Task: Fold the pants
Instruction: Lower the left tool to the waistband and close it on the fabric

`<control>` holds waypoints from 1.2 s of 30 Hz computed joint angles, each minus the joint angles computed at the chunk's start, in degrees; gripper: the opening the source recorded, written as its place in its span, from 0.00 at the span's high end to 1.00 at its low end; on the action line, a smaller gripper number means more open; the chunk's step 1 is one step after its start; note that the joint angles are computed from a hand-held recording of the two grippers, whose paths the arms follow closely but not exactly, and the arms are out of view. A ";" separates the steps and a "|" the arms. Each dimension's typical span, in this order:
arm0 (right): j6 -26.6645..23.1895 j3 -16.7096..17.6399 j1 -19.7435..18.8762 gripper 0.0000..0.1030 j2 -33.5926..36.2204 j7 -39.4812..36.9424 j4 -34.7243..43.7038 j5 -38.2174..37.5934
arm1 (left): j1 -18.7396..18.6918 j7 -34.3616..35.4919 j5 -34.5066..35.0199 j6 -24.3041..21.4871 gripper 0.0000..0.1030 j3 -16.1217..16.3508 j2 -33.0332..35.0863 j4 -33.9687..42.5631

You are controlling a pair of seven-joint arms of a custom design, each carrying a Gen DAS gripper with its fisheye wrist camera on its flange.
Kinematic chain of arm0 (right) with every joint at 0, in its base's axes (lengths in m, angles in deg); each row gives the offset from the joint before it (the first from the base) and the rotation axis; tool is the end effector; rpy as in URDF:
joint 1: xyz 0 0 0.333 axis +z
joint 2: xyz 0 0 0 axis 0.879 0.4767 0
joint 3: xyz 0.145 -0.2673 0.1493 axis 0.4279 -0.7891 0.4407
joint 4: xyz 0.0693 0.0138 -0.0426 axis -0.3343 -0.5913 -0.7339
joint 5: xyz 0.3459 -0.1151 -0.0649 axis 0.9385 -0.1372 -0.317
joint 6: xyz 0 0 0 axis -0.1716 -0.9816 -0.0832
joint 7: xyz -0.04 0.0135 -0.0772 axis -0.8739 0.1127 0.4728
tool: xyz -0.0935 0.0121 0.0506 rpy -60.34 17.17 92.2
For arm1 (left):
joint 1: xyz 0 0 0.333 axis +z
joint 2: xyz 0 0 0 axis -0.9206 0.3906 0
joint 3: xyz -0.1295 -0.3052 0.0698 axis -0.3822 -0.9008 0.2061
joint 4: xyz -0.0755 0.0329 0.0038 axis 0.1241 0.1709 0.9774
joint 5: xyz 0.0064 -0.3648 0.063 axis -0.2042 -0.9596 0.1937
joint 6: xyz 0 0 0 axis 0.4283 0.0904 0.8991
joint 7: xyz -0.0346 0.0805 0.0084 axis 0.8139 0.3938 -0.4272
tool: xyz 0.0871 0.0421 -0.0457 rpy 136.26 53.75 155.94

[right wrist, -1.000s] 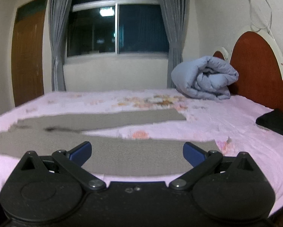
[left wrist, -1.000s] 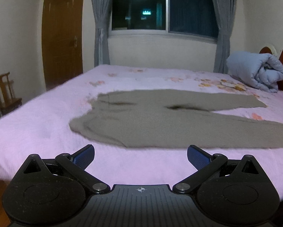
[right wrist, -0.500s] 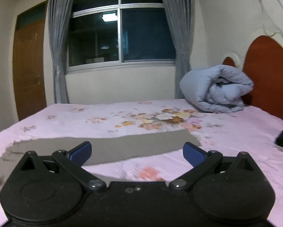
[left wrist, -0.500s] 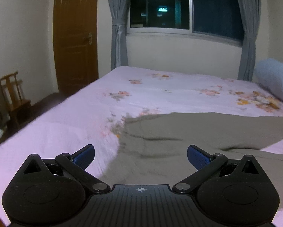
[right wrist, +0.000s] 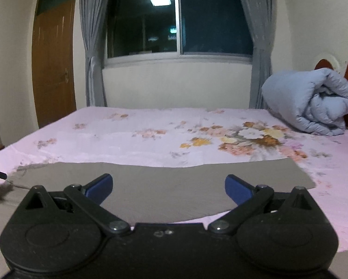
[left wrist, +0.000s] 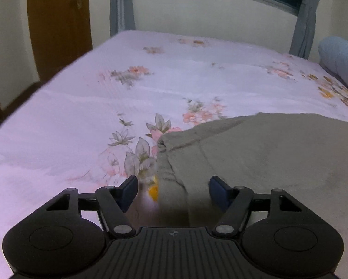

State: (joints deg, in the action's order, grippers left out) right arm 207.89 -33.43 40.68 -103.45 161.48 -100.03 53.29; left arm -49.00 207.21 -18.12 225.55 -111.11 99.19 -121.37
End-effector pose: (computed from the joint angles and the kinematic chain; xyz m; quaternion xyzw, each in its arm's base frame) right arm 0.3192 0.0055 0.5168 -0.5294 0.6346 -0.4430 0.3474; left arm 0.6504 0.0099 0.4218 -0.5668 0.7216 -0.3264 0.2267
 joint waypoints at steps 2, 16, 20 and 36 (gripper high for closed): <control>1.53 2.22 -1.54 0.06 2.75 0.17 1.15 0.46 | 2.89 1.36 -2.47 -6.93 0.33 -2.04 4.12 5.56; 6.12 12.35 -4.59 0.06 12.62 -8.53 5.76 10.65 | -1.65 2.01 -5.98 -19.97 0.38 3.08 14.96 20.84; 5.22 11.17 -2.82 0.06 11.58 -10.67 5.70 12.89 | 2.05 10.60 -12.81 -15.15 0.53 -2.20 11.68 16.30; 5.72 7.97 0.56 0.06 12.73 -14.12 6.23 16.48 | -0.37 11.00 -22.19 -19.23 0.53 3.59 10.22 15.63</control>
